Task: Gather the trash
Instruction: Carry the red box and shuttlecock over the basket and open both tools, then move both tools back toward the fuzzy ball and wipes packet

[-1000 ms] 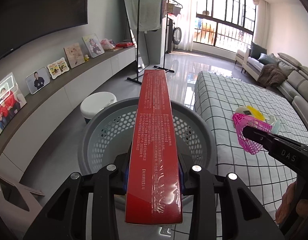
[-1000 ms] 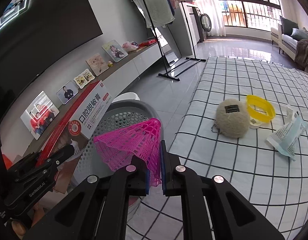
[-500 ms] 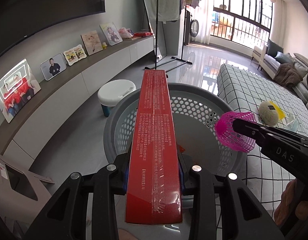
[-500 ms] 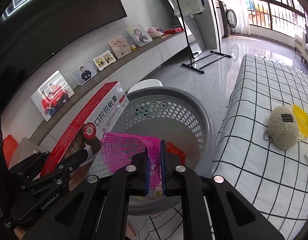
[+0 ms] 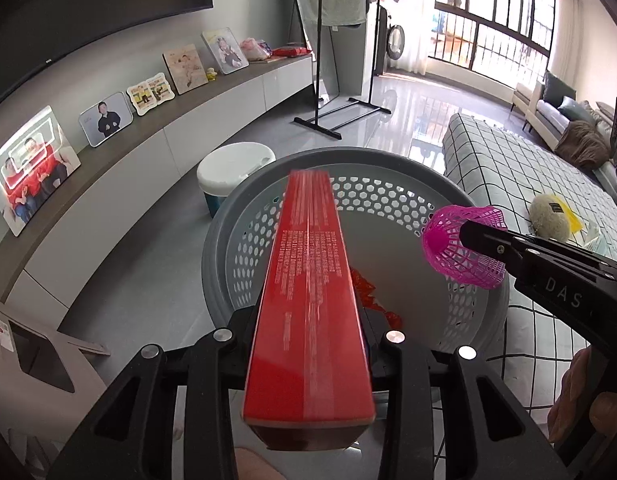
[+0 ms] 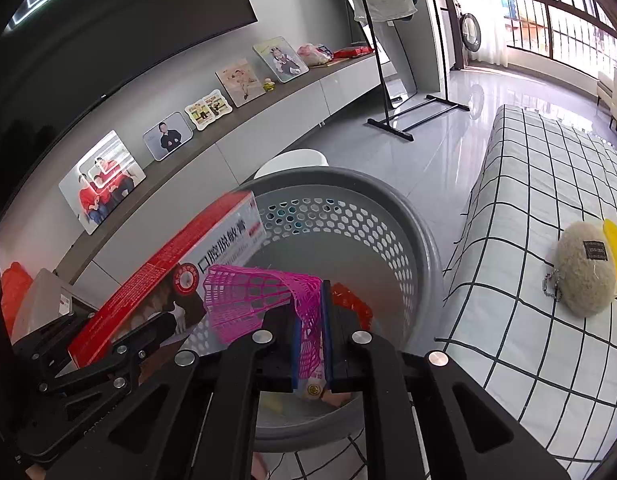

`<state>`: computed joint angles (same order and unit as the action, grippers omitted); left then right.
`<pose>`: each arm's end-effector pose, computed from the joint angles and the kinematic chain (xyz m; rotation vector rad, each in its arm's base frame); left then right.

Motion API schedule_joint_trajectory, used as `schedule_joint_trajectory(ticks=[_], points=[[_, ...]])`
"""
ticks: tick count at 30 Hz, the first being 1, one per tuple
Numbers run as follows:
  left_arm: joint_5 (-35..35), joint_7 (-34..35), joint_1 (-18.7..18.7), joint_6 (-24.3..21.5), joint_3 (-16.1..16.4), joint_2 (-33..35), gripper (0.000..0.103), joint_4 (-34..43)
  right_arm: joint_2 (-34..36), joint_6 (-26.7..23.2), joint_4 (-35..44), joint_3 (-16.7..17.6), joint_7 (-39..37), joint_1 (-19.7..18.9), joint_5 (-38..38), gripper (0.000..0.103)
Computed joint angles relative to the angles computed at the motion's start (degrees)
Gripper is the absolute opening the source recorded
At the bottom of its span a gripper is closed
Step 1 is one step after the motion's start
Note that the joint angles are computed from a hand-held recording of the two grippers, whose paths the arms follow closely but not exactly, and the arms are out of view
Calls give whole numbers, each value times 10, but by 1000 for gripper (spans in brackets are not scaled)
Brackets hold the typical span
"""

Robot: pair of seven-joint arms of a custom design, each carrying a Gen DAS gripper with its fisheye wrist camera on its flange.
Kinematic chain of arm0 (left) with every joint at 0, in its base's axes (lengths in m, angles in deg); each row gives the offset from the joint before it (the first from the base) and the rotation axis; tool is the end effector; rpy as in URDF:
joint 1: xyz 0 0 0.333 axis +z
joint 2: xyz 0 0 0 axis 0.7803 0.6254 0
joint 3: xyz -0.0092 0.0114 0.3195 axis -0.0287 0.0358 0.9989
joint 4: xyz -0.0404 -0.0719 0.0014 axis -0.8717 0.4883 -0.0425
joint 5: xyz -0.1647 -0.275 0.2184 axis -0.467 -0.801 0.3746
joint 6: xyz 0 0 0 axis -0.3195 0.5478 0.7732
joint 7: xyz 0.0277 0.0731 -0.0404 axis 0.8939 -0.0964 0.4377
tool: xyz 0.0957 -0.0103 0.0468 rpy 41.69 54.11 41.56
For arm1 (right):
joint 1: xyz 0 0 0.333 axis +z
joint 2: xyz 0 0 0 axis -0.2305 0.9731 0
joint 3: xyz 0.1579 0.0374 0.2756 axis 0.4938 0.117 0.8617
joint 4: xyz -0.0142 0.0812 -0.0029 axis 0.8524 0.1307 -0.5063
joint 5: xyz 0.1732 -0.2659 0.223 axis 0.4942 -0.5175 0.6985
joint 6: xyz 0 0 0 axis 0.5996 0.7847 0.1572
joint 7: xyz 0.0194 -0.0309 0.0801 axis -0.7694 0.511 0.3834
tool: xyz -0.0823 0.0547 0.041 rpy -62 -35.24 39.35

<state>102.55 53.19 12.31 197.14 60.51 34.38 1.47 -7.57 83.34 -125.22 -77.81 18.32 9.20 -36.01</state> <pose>0.5592 -0.4939 0.5222 -1.9446 1.5876 -0.5873 0.6332 0.3440 0.5219 -1.9814 1.2810 -0.1552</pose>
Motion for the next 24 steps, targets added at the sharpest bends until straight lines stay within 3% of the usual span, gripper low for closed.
schedule_joint_trajectory(ticks=[2,4,6,19,24], points=[[1,-3,-1,-1,1,0,35,0,0,-1,1,-1,0,1,-3,9],[2,-7,-1,-1,1,-2,46,-3,-2,2,-2,-4,4,3,-8,17],[5,-15,-2,-3,2,-5,54,-6,-7,15,-11,-7,8,5,-12,44],[14,-33,0,-11,1,-10,55,-10,-17,29,-29,-6,8,4,-16,44],[23,-38,-2,-13,2,-12,61,-12,-22,36,-36,-7,11,4,-19,44]])
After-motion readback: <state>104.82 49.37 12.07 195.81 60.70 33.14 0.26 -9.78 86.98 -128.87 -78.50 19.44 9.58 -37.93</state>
